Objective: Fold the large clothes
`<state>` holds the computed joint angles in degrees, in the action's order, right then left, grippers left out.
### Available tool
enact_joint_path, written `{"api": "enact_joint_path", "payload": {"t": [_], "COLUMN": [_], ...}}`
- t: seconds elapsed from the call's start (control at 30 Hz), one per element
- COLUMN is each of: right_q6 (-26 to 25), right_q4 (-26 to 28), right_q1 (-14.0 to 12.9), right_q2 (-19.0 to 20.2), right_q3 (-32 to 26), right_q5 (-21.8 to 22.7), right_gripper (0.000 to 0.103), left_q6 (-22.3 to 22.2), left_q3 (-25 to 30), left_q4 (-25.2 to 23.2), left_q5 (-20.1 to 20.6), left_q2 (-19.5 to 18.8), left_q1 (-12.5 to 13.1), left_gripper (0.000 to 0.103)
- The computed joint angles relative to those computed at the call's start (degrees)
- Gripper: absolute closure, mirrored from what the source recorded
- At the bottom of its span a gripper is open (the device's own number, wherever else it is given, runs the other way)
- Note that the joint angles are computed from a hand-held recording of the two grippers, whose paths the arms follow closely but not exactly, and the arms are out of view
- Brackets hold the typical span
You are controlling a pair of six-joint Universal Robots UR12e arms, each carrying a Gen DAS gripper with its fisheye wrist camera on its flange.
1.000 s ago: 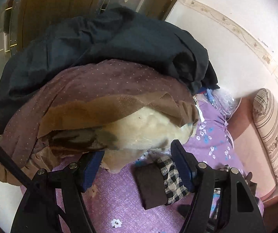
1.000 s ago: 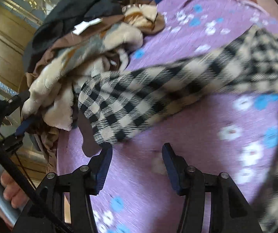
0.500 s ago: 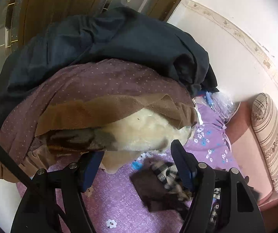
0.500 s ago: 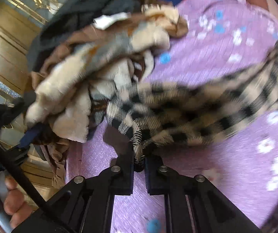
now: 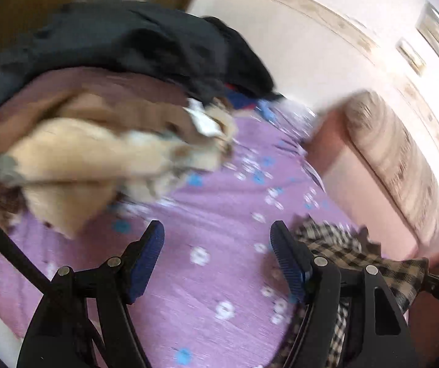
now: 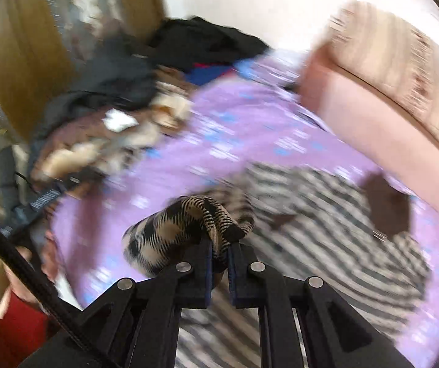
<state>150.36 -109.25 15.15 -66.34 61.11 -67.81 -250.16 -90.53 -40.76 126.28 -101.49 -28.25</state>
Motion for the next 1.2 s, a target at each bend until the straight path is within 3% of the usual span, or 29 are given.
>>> {"api": "enact_joint_path", "payload": {"t": [0.13,0.3,0.4,0.47,0.57,0.7,0.83,0.97,1.07,1.1,1.13,1.17,1.2], "right_q6": [-2.1,1.8,6.7,8.0,9.6,11.4,15.0,17.2,17.2,16.9,16.6,16.1,15.6], "right_q4": [-1.0,-2.9,-2.8,-6.6,-9.5,-12.2,-12.5,-18.9,-18.9,-17.3,-16.2,-14.7,-13.5], "right_q1": [-2.1,-4.0,-5.1,-5.6,-7.3,-9.7,-10.4,-9.8,-9.7,-9.7,-9.8,-9.9,-10.0], "right_q2": [0.3,3.5,5.4,5.3,3.8,1.4,0.5,0.9,2.1,2.4,2.5,2.5,2.4], "right_q3": [1.5,1.4,0.7,2.0,3.5,6.2,9.3,12.5,12.1,11.7,11.5,11.3,11.0], "right_q5": [-12.9,-26.0,-31.8,-34.7,-31.0,-22.2,-17.7,-18.1,-17.9,-17.2,-16.2,-14.9,-14.1], "right_gripper": [0.094,0.093,0.077,0.069,0.048,0.038,0.038,0.038,0.038,0.044,0.058,0.095,0.095], "left_q6": [5.3,9.7,10.9,11.7,12.5,12.8,13.3,14.8,15.4,15.5,15.5,15.4,15.3], "left_q3": [4.7,9.5,11.6,13.0,14.0,14.9,15.5,16.0,16.2,16.3,16.4,16.4,16.4], "left_q4": [-1.3,-3.1,-4.6,-5.5,-6.8,-7.6,-7.9,-8.4,-8.6,-8.7,-8.9,-8.9,-8.9], "left_q5": [-1.8,-4.0,-5.1,-6.0,-6.5,-7.0,-7.3,-7.0,-7.0,-7.0,-7.1,-7.3,-7.5], "left_q2": [-3.8,-7.5,-9.2,-10.2,-10.9,-11.6,-12.1,-12.5,-12.7,-12.8,-12.9,-12.9,-12.9], "left_q1": [-0.8,-1.4,-1.5,-1.6,-1.7,-1.7,-1.9,-2.2,-2.3,-2.2,-2.2,-2.2,-2.1], "left_gripper": [0.032,0.032,0.032,0.032,0.032,0.032,0.032,0.032,0.032,0.032,0.032,0.032,0.032]}}
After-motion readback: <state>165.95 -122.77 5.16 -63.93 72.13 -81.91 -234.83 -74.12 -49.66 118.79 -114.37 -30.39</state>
